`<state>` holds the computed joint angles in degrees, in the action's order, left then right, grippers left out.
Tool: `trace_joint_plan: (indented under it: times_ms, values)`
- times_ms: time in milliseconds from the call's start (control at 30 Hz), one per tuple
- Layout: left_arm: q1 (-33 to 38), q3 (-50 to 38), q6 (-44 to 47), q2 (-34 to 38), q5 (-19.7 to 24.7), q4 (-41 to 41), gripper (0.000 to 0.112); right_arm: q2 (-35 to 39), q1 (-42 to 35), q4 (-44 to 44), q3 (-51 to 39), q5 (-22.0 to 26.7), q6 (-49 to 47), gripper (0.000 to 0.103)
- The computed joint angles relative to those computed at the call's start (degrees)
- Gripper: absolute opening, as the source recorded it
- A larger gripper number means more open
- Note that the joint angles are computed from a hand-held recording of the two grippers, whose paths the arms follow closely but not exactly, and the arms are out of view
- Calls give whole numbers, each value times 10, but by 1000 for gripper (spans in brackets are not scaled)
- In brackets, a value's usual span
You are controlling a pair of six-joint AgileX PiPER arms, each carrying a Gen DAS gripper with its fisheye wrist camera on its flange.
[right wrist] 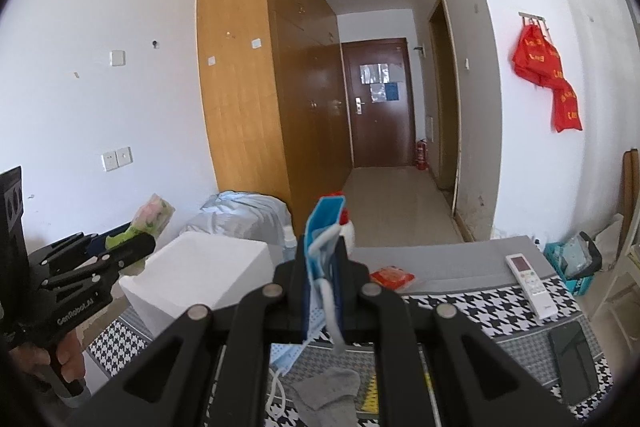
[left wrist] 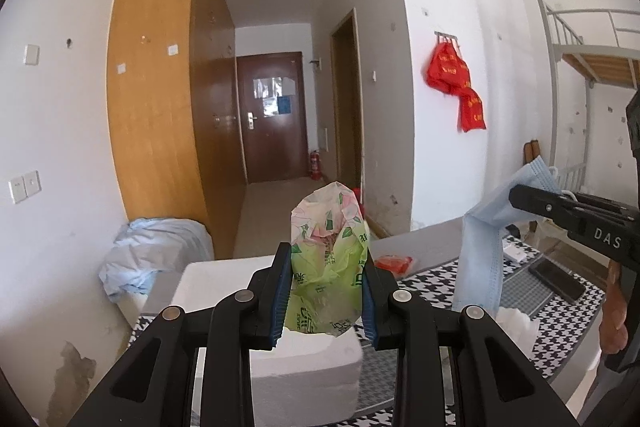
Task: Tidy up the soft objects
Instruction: 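Lift the bag with the left gripper and carry it over the white foam box, then open the left gripper to drop the bag into the foam box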
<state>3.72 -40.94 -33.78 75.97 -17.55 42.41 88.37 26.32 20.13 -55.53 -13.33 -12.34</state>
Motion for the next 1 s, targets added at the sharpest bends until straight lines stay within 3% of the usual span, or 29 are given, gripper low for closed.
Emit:
trace_joint_plan:
  times_ms: [67,200,600,700,933,1000]
  values:
    - [5,-5,25,3,0,-27,32,5,4,11,-9,2,-11,12]
    - [25,-19,-3,15,1,-3,32,20,13,36,-34,11,-39,12]
    - [53,-62,-23,63,31,3,32,68,24,-4,-99,42,-4,12]
    - [59,-79,-69,78,43,43,32,77,26,7,-112,48,-18,12]
    - [61,-106,-144,107,59,117,32,91,19,-60,-124,61,46,12]
    - [60,-113,-159,116,66,130,32,96,21,-3,-133,66,-12,12]
